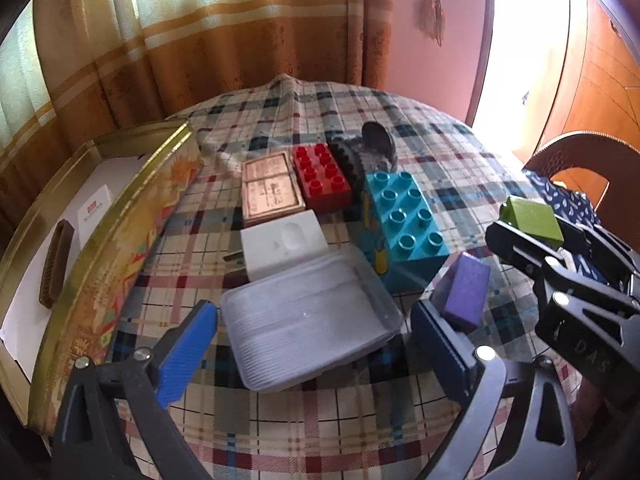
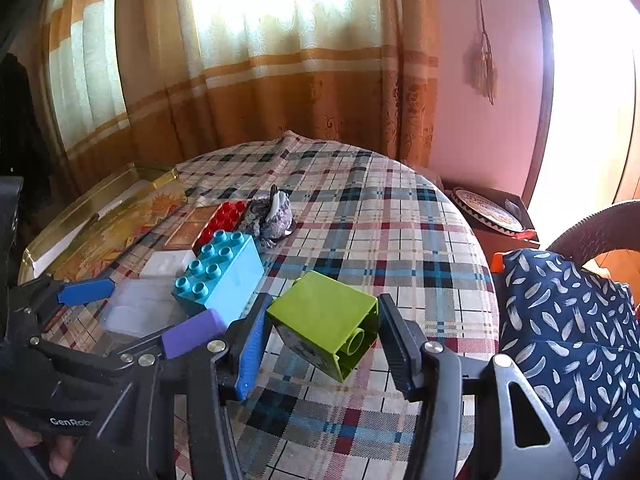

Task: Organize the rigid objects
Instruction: 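Grasp the clear plastic container with the left gripper, then lift the clear container with the left gripper while the right holds the green block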

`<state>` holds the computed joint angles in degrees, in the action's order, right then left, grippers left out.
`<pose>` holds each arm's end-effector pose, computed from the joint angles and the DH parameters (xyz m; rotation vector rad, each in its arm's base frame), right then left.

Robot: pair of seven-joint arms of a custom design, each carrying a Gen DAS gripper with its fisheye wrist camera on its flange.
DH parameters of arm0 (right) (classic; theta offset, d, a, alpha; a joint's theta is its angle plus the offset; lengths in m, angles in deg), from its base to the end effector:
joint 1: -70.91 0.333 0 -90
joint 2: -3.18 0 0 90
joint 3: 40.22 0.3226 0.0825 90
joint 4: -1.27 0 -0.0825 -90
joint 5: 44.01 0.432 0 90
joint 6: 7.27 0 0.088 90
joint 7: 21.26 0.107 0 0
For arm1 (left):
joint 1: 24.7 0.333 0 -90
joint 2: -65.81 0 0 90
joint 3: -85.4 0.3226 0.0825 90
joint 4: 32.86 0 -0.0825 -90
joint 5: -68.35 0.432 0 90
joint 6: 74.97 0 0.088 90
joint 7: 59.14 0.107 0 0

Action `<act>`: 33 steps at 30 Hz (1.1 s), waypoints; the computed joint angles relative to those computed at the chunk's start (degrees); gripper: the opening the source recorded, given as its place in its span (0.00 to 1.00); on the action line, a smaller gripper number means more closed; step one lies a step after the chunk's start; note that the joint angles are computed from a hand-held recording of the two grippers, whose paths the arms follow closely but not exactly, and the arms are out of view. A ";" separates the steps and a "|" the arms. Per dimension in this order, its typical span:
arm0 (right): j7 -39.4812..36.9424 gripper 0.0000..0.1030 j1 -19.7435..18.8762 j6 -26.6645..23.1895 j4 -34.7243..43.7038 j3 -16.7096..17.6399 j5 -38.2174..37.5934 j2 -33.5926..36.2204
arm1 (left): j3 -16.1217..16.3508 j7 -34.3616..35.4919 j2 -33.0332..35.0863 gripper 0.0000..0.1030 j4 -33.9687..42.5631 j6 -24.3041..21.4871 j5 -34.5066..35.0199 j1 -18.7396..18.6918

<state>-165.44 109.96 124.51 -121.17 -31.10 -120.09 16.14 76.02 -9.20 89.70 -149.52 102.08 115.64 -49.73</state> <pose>0.4208 0.4385 0.2791 -1.3594 2.0028 -0.8946 0.5125 -0.4186 0.2703 -1.1695 2.4397 -0.8049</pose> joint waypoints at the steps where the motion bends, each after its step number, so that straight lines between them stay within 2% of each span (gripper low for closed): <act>1: 0.17 0.53 -0.04 0.12 -0.19 -0.02 0.12 0.08 | -0.54 0.55 0.09 0.96 0.06 -0.39 -0.42 0.43; 3: 1.89 0.53 0.03 0.39 -0.80 -0.15 -0.89 -0.22 | -0.75 0.67 0.09 0.96 -0.04 -0.67 -0.98 0.70; 6: 0.34 0.53 0.09 -0.24 -0.18 0.05 -0.27 0.21 | -0.26 -0.19 -0.08 0.96 -0.26 -0.37 -1.30 0.67; 8: -0.07 0.53 0.33 -0.88 0.04 0.09 -0.29 0.36 | -2.30 1.69 0.11 0.94 -0.47 -0.24 -3.00 2.80; 11: -0.74 0.53 0.61 -1.63 0.30 0.12 -0.29 0.57 | -5.96 5.65 0.69 0.83 -0.73 -0.68 -6.47 6.21; 14: -2.02 0.53 0.79 -2.25 0.74 0.17 0.18 0.81 | -8.84 8.83 1.04 0.83 -1.37 0.37 -10.18 9.22; 19: -2.00 0.53 0.95 -2.36 0.81 0.04 0.05 0.81 | -10.69 11.00 1.36 0.83 -2.11 2.38 -13.44 11.45; 21: -1.83 0.53 1.07 -2.58 0.78 0.05 -0.18 0.79 | -10.18 10.79 1.09 0.83 -2.64 3.67 -13.75 11.22; 30: -0.21 0.53 1.41 -3.46 0.23 0.19 -2.00 0.41 | -3.57 5.16 -0.31 0.83 -4.20 9.06 -11.64 6.19; 33: 0.19 0.53 1.50 -3.81 0.06 0.29 -2.53 0.26 | -0.14 3.06 -0.77 0.83 -4.69 10.82 -11.16 3.39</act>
<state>-165.25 111.46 120.70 -121.11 -30.81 -122.62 16.41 75.88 -6.14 88.92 -154.22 112.90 104.47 -46.34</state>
